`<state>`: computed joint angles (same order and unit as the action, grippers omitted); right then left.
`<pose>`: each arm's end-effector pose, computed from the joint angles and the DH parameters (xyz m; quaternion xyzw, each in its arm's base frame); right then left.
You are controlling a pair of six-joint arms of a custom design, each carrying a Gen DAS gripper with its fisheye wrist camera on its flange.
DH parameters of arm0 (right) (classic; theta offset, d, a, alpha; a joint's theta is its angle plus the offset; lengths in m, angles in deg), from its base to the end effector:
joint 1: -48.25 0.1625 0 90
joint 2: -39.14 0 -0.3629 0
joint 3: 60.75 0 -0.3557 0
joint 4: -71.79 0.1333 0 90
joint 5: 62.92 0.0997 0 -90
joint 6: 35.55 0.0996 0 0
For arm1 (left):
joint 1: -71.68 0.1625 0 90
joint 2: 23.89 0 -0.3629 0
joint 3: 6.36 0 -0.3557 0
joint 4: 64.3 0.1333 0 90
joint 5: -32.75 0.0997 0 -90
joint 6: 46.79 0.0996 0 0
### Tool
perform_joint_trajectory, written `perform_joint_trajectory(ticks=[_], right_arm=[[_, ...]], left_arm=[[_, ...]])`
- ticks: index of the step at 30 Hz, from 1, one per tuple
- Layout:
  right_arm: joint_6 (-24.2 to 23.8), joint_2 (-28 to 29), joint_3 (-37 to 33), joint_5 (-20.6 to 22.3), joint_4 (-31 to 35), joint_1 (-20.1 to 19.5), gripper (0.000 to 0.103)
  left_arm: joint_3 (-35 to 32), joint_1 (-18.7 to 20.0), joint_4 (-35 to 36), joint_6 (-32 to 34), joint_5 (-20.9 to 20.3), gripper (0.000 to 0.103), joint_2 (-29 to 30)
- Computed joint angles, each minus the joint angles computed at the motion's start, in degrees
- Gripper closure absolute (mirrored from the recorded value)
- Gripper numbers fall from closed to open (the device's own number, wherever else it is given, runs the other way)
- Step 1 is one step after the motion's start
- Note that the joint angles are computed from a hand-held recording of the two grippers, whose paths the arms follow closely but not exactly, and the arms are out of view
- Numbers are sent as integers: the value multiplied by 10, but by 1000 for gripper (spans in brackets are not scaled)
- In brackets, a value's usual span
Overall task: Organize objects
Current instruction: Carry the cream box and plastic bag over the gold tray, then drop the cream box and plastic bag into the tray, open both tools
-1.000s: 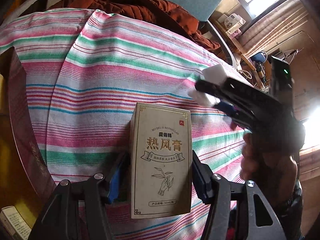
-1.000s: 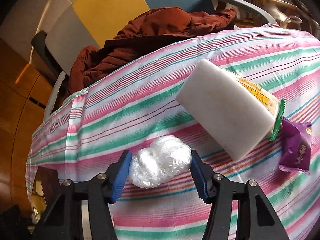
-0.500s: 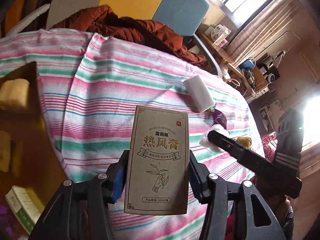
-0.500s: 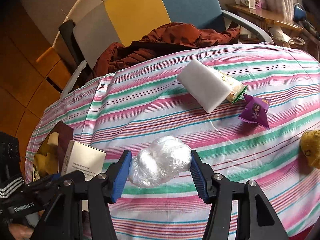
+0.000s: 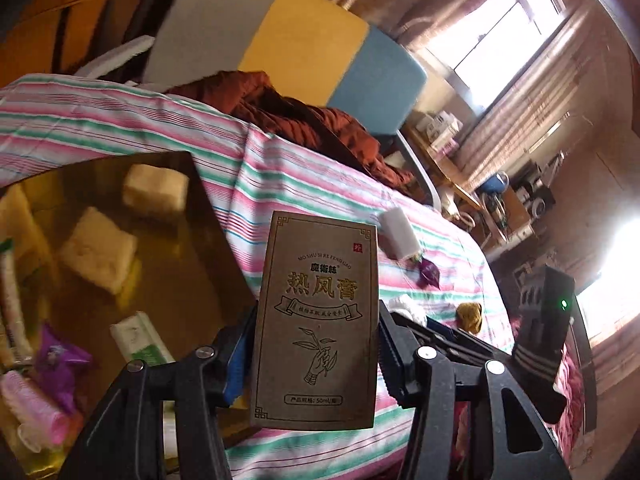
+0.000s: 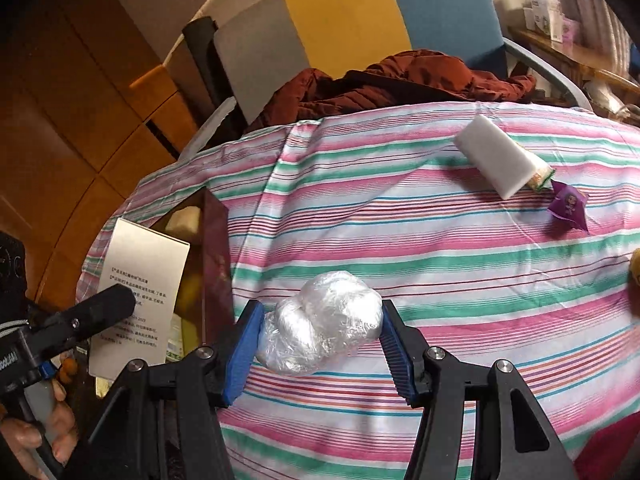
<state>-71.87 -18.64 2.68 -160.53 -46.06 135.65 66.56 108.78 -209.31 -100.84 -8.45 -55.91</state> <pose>0.0893 -0.6818 0.3808 0.2718 -0.9407 0.1594 0.1254 -0.4241 -0.5818 0.0827 -0.0598 0.9032 -0.3960 0.1541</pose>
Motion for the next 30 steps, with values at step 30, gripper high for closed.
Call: perform_joint_trajectory(ticks=[30], right_arm=[[-131, 8, 141, -80, -100, 110, 33]], left_arm=[[228, 42, 195, -276, 134, 22, -240]])
